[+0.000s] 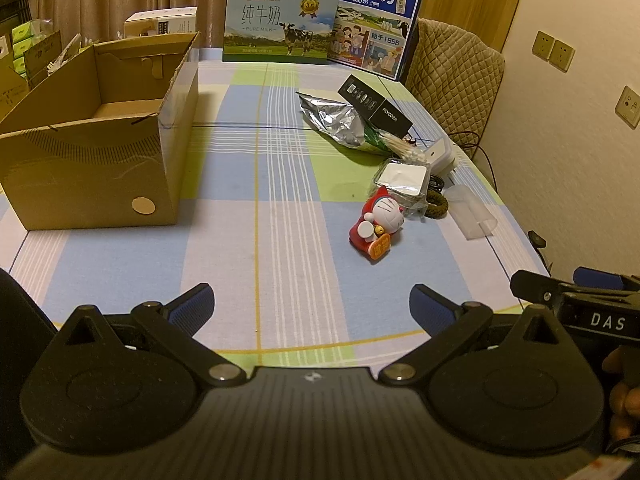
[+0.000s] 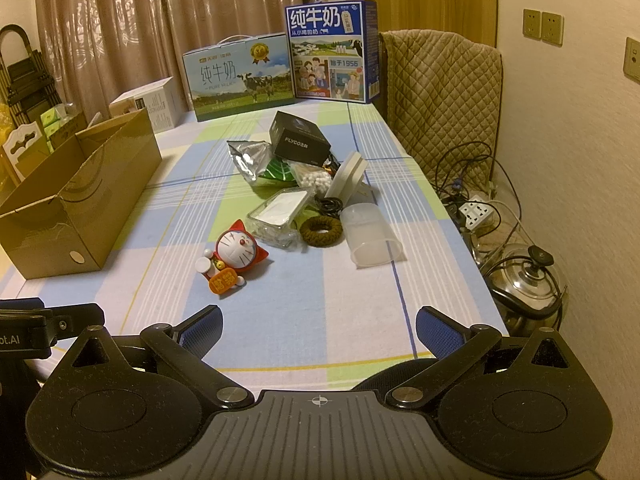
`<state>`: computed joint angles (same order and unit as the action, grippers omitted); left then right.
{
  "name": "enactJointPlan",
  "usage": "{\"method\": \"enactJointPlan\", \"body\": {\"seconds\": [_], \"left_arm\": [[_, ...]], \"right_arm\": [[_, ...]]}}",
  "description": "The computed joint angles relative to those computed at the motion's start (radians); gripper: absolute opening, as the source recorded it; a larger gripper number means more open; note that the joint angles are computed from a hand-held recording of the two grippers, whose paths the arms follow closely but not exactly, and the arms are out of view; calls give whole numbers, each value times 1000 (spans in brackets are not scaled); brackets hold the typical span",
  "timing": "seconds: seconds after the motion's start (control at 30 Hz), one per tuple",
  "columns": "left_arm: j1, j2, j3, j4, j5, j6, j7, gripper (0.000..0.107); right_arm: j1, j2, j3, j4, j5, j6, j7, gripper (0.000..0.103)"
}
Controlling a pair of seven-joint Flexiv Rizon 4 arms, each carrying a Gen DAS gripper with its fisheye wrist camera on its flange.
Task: Organize objects
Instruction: 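Move the left gripper toward the red Doraemon figurine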
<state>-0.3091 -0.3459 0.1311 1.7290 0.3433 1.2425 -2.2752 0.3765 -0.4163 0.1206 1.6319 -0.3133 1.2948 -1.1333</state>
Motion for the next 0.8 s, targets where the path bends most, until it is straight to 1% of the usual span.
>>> {"method": "enactJointPlan", "body": {"seconds": [0.1,0.27,0.37,0.47,0.8], "left_arm": [[-2,-1,-4,-1,-2,1,-1,102],[13,0,-12,5,-21,15,32,102],[29,-4,-24,14,-50,37,67,102],[37,-10,-28,14,-72,49,100,102],[65,-42,-51,7,-180,56,218,102]], "right_arm": [[0,0,0,0,1,0,0,101],[-1,-4,4,-4,9,-4,0,101],[-12,-5,16,-20,28,-25,-13,101],[-6,-6,11,-21,28,-28,-7,101],[-22,-23,30,-61,76,-73,-27,101]]}}
